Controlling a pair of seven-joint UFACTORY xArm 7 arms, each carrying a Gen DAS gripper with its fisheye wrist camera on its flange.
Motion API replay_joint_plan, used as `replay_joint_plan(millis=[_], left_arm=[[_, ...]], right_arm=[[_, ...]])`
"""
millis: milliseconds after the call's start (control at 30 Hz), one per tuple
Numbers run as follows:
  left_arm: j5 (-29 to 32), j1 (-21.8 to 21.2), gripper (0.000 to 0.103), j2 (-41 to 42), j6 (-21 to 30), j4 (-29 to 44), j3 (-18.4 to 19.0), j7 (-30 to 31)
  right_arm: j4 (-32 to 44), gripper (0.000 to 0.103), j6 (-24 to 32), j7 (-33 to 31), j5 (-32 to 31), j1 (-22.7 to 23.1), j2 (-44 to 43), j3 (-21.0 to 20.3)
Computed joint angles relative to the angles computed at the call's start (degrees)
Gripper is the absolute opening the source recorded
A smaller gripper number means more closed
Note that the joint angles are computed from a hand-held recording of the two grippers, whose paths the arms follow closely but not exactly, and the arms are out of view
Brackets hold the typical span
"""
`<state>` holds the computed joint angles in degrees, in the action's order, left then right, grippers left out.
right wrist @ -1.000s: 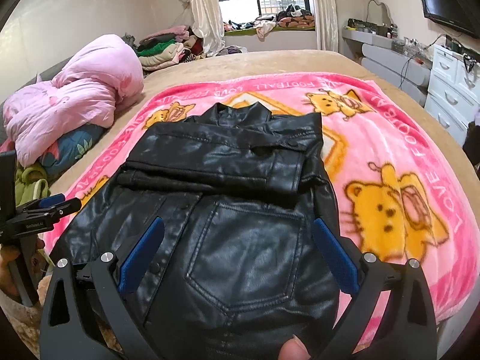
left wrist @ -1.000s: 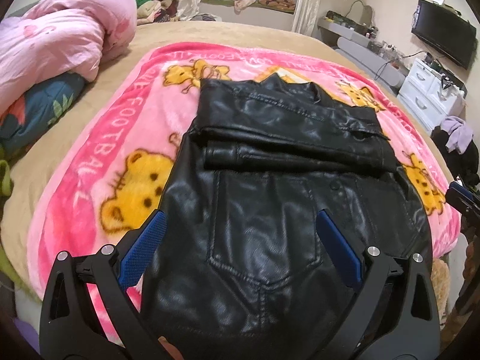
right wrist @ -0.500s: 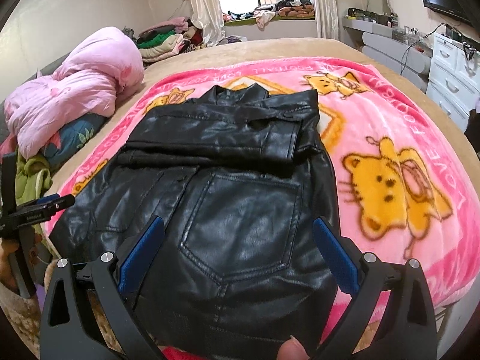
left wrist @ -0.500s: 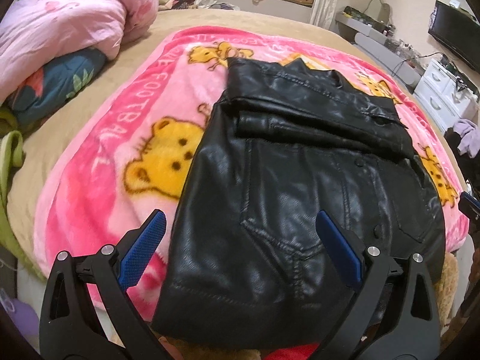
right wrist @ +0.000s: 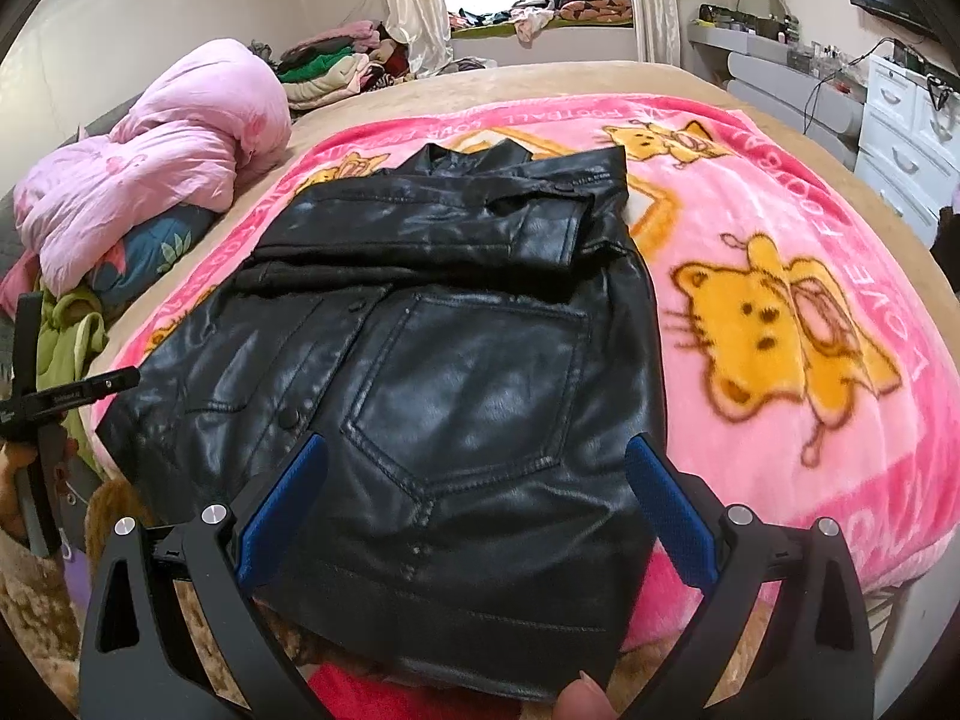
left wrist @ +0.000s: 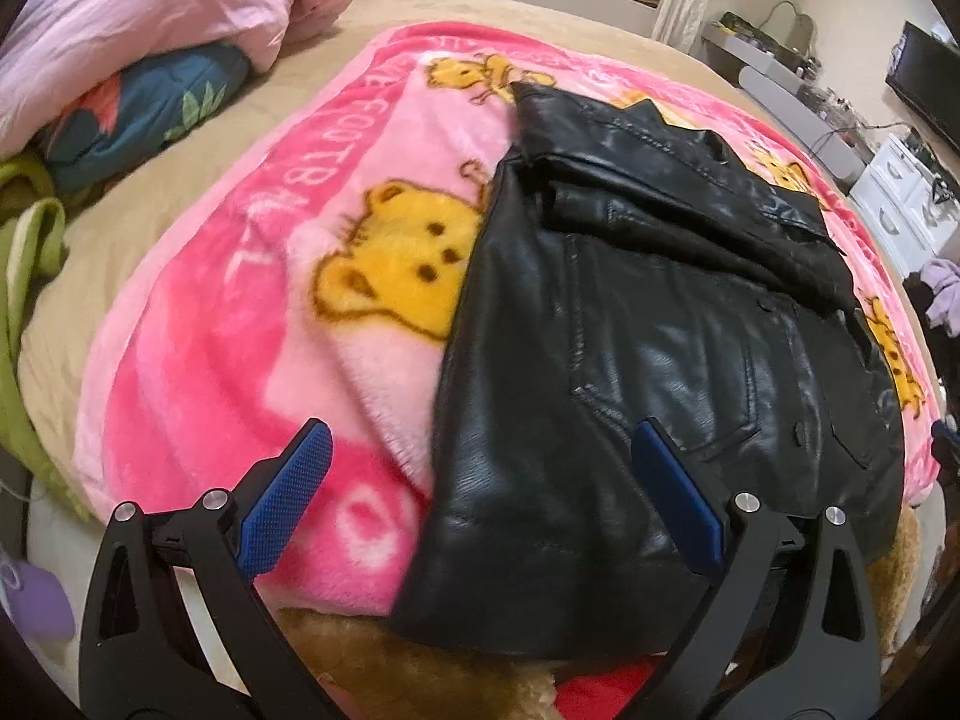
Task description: Fold large clothes
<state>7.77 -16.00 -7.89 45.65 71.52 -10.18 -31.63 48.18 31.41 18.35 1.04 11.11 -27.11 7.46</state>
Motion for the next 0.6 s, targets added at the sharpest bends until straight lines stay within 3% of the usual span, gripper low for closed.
replay_joint_plan(millis=[167,233,300,367,600], left_arm=[[-6.15,-0.04,0.093,-0.76,-0.88,-2.51,1.50,3.58],[-10.42,-0.31,0.078,-1.15,-1.75,-3.99,2.24,6.41],[-13.73,-0.65,0.057,-1.65,-3.04,-5.34,2.52,8.87],[-16.24,-0.97,0.044,-2.07,-4.12,-6.18,2.55,10.54],[-14.80,-0.85,0.038,-1.90,-3.73,-5.78,1.53,10.53]], right_arm=[[-3.65,0.098,0.18,-1.93,3.77,1.82,-2.58,-2.45],[-4.86,0.098,0.65,-1.98,4.24,1.49,-3.46,-2.53],[-6.19,0.098,1.35,-1.81,4.44,1.15,-4.52,-2.45],[-7.26,0.098,1.71,-2.02,5.24,1.30,-5.41,-2.88],[-10.60,0.098,3.10,-4.92,8.98,2.60,-8.68,-5.39]])
